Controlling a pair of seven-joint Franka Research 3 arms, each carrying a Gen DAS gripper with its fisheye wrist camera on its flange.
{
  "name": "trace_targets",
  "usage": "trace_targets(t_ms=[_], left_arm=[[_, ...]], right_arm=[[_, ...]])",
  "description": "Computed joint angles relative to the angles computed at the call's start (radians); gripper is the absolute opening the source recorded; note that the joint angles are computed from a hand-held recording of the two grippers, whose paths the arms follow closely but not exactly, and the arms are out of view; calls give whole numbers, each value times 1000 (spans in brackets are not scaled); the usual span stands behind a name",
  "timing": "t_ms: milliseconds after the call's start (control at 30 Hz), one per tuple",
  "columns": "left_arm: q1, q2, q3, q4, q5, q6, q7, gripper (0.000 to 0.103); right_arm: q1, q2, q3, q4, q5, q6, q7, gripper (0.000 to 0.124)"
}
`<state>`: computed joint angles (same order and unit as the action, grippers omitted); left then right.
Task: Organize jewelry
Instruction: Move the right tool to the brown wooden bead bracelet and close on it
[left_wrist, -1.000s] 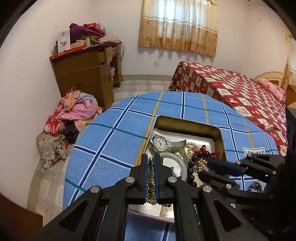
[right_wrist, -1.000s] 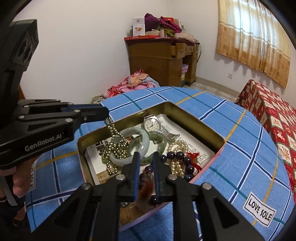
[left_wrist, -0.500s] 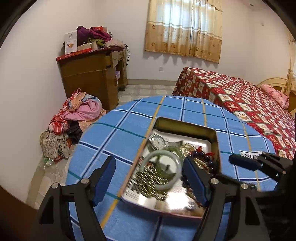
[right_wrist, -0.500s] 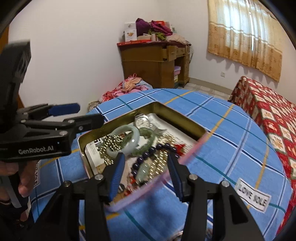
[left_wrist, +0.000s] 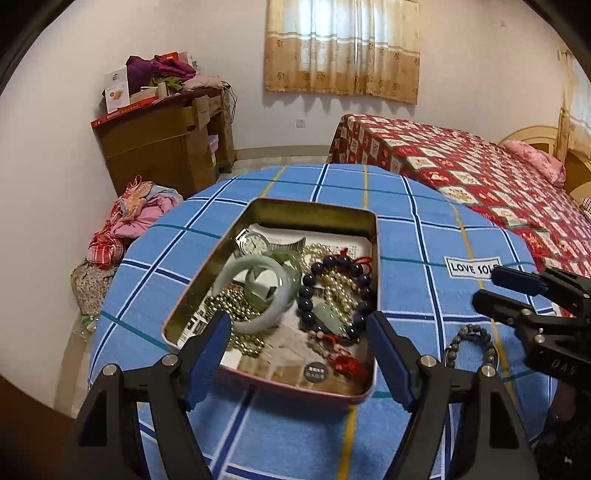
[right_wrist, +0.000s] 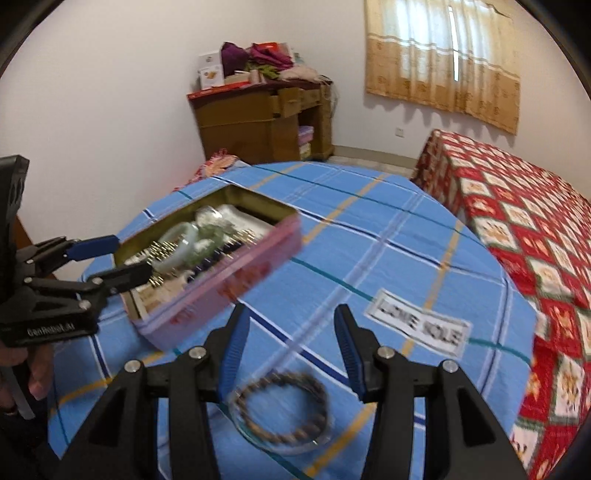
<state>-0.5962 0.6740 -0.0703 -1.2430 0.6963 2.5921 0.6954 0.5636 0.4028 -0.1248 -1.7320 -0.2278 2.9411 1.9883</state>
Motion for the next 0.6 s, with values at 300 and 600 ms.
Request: trace_targets(t_ms=[300, 600], left_arm=[[-25, -1, 7, -13, 31, -21, -31, 76], [-40, 19, -3, 21, 41, -28, -3, 76]], right_arm=[[15, -89, -48, -156, -88, 25, 114, 51], [-48, -46, 44, -108, -48, 3, -8, 51]])
